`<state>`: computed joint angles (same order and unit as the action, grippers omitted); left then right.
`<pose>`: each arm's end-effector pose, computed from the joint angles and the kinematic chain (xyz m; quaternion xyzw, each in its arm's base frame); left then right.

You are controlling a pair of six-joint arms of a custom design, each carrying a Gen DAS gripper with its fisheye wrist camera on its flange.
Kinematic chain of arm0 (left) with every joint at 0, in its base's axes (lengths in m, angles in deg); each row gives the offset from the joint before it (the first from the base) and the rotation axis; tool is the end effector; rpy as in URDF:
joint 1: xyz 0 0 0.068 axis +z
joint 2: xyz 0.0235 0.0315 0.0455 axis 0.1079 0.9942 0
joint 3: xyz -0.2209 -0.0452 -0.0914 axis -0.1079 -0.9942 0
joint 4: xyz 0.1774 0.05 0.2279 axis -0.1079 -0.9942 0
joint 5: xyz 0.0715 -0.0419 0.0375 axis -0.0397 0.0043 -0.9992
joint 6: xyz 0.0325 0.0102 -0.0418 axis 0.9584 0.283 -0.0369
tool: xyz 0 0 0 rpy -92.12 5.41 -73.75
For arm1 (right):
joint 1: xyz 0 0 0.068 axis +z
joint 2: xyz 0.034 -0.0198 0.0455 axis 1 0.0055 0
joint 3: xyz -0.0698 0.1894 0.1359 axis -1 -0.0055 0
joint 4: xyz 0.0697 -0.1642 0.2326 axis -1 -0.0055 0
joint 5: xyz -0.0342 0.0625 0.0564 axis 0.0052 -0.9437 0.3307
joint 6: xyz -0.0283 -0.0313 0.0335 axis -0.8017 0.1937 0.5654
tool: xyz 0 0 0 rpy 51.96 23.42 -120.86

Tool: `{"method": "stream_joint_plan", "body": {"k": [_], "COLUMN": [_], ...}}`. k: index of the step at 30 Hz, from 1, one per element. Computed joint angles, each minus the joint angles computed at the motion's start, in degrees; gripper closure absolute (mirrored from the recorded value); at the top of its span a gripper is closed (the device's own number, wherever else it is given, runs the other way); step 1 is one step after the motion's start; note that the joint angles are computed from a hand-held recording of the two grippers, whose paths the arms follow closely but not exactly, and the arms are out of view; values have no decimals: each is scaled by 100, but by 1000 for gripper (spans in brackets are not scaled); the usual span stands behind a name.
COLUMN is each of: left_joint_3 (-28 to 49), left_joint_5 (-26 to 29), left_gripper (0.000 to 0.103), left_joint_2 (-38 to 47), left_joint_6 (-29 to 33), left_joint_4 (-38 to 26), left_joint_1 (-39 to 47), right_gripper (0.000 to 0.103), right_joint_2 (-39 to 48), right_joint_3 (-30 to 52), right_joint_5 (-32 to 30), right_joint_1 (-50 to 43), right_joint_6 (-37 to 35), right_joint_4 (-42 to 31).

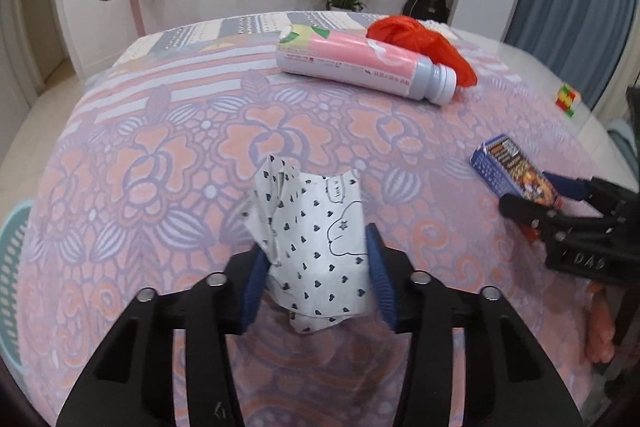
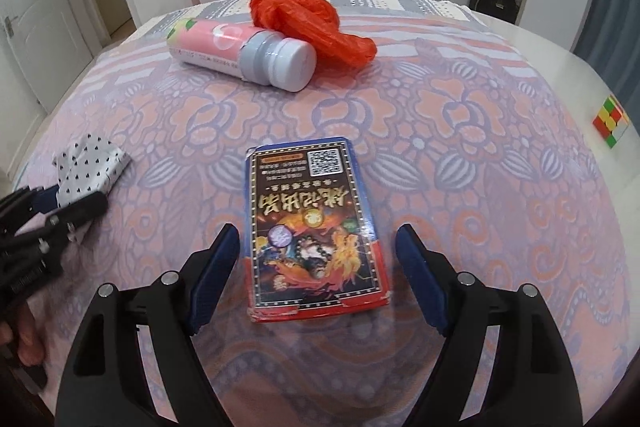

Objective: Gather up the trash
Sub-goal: 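Grasp polka-dot bag with left gripper while right grasps snack card box, then carry polka-dot bag and card box to the basket and release both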

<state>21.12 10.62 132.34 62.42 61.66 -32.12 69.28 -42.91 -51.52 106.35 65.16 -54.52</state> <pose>0.2516 -0.1894 0.0063 0.0910 0.9361 -0.0808 0.3299 0.2802 0.0829 0.0066 -0.0290 0.9593 0.0576 0.2750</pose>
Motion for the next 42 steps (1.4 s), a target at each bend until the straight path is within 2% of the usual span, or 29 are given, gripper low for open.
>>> {"method": "stream_joint_plan", "body": {"k": [3, 5, 6, 8, 9, 17, 22, 28, 32, 35, 38, 42], "left_joint_3": [-202, -265, -321, -414, -455, -1270, -1913, -2671, -3003, -3072, -2918, -2414], "left_joint_5": [171, 223, 290, 360, 382, 655, 832, 1408, 2221, 2851, 3421, 4184], "left_gripper": [82, 88, 90, 91, 91, 92, 92, 92, 92, 92, 92, 92], "left_joint_2": [-136, -185, -218, -299, -342, -1427, -2510, -4085, -5181, -5690, -5452, -4357], "left_joint_6": [27, -5, -29, -80, -83, 6, 127, 421, 697, 1074, 1402, 1700], "left_joint_4": [271, 367, 433, 490, 513, 845, 754, 216, -486, -1004, -1153, -1191], "left_joint_1": [96, 121, 166, 256, 305, 902, 1557, 2988, 4465, 5578, 6624, 7739], "right_gripper": [27, 27, 32, 45, 46, 46, 46, 46, 46, 46, 46, 46], "right_joint_2": [30, 33, 30, 12, -13, -542, -780, -230, 463, 1125, 1717, 2648], "right_joint_3": [20, 20, 23, 26, 29, 54, 577, 1914, 3099, 4115, 5036, 6441], "right_joint_5": [91, 106, 131, 101, 133, 377, 194, -45, -57, -86, -121, -314], "right_joint_1": [76, 115, 145, 196, 258, 923, 1323, 2016, 2596, 3004, 3285, 3597], "right_joint_6": [2, 34, 52, 66, 75, 186, 268, 306, 225, 196, 184, 265], "right_joint_4": [-7, -5, -4, 5, -7, -131, -411, -847, -1186, -1495, -1827, -2401]}}
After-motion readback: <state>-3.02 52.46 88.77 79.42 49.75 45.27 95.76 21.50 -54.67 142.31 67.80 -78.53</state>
